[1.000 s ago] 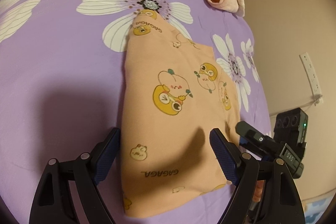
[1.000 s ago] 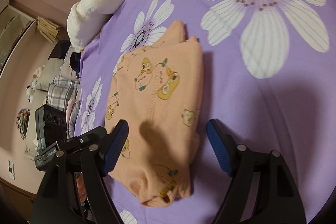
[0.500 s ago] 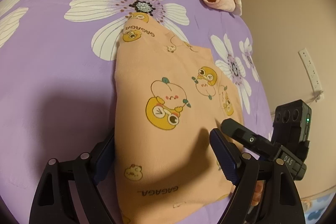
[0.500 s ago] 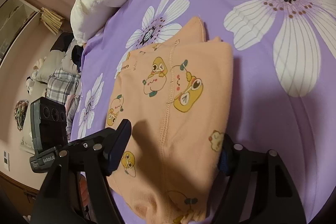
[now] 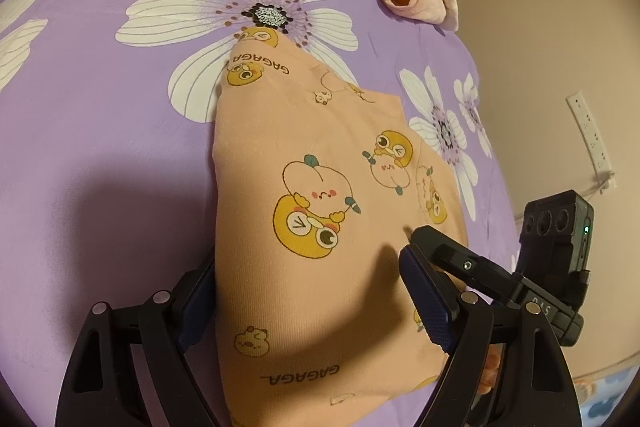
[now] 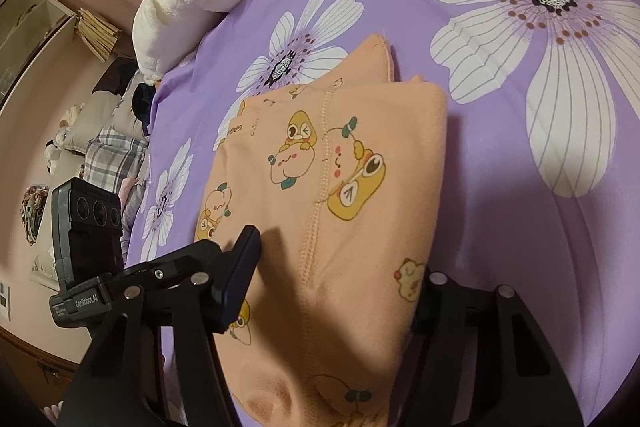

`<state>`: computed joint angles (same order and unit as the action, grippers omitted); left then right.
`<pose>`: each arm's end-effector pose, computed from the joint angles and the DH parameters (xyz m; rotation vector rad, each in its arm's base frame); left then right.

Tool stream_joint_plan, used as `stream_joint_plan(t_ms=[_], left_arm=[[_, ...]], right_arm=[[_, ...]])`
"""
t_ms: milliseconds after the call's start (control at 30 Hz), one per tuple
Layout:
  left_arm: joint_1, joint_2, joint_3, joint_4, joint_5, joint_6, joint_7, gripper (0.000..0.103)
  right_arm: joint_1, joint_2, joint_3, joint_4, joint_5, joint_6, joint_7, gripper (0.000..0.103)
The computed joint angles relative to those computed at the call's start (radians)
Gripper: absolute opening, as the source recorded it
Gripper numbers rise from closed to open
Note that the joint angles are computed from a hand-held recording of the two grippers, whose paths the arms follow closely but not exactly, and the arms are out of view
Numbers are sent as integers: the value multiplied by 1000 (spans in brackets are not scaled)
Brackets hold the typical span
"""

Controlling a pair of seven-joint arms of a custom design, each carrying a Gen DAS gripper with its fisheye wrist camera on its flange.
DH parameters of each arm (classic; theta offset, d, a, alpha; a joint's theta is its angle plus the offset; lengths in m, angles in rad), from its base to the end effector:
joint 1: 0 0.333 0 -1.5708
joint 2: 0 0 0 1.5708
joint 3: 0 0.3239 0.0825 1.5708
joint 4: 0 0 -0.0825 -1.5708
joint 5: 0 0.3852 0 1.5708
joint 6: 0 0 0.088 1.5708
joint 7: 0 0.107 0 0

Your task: Fold small clothes

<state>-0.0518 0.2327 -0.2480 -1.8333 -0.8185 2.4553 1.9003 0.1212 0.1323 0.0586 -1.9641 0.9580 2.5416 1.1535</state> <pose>0.6284 -0.1823 0.4573 1.8707 -1.9874 1.0605 0.6140 0.1001 0.4582 -1.5682 1.7351 0.1469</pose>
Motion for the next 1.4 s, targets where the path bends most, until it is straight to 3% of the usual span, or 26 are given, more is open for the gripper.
stream_joint_plan(t_ms=[333, 600, 1000, 1400], left_arm=[[-25, -6, 5, -8, 113, 36, -47, 83], [-38, -18, 12, -25, 213, 74, -100, 64], [-24, -57, 8, -67, 149, 102, -77, 33], [-31, -136, 31, -135, 71, 110, -19, 29]], right_arm=[[15, -8, 1, -11, -74, 42, 36, 42], [45, -24, 6, -29, -213, 120, 86, 28], [74, -60, 24, -60, -214, 225, 60, 18], [119, -107, 24, -83, -152, 257, -11, 17]])
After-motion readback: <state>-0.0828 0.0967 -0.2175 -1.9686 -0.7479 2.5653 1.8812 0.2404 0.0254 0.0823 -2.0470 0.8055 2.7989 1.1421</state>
